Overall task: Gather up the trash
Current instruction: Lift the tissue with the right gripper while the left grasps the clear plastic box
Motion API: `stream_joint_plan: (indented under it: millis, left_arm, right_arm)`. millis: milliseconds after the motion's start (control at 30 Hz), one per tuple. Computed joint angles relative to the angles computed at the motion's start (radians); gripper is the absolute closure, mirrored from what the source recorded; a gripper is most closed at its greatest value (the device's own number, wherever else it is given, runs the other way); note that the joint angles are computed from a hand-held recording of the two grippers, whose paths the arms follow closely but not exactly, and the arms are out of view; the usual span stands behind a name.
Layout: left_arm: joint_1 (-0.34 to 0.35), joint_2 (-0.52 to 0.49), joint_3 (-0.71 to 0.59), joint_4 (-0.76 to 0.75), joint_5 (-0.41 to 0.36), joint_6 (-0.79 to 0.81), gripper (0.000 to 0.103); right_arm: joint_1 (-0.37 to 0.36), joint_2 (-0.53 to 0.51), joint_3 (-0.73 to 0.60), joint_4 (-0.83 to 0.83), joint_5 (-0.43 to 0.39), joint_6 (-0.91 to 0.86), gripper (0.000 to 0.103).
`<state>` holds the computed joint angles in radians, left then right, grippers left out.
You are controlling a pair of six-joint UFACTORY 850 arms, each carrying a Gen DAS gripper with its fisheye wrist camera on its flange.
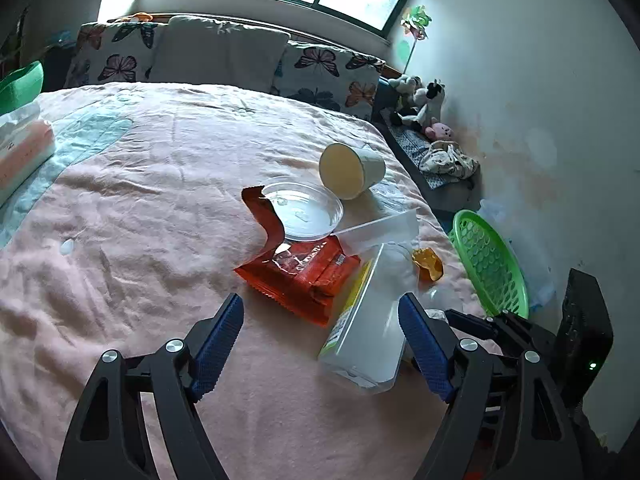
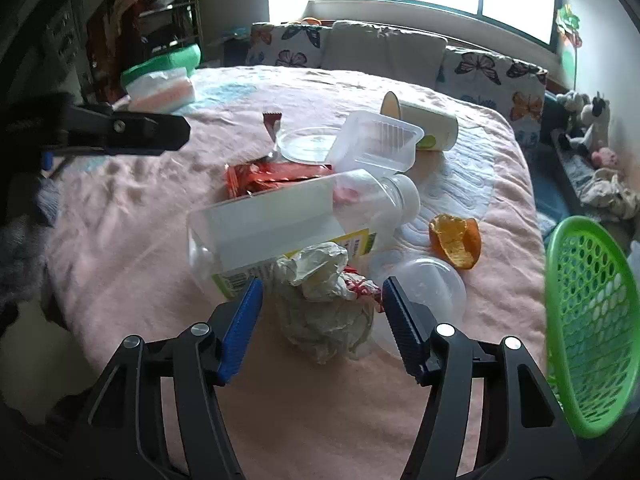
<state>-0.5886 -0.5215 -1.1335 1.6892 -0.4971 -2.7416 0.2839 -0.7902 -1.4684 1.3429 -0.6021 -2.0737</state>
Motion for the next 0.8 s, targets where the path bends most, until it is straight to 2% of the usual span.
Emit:
stream_joint_plan:
  millis: [133, 267, 633, 800]
  left_arm:
    - [0.004, -0.013, -0.022, -0.022, 0.013, 0.057, 0.026]
    - [0.008, -0.031, -0.048, -0.044, 0.028, 0.122, 0.026]
    - [0.019, -0.091, -0.133, -0.146, 0.076, 0.338, 0.027]
    - [0.022, -0.122, -0.182, -0.190, 0.095, 0.431, 0.028]
  right_arm:
    - [0.000, -0.003, 0.004, 0.024, 0.011, -0.027, 0.048]
    - [-0.009, -0.001, 0.006, 0.028, -0.012, -0.016, 0.053]
    - [-0.067, 0.030, 0.020, 0.012, -0.130, 0.073, 0.053]
    - [-0.102, 0.049, 0.031, 0.042, -0.146, 0.071, 0.053]
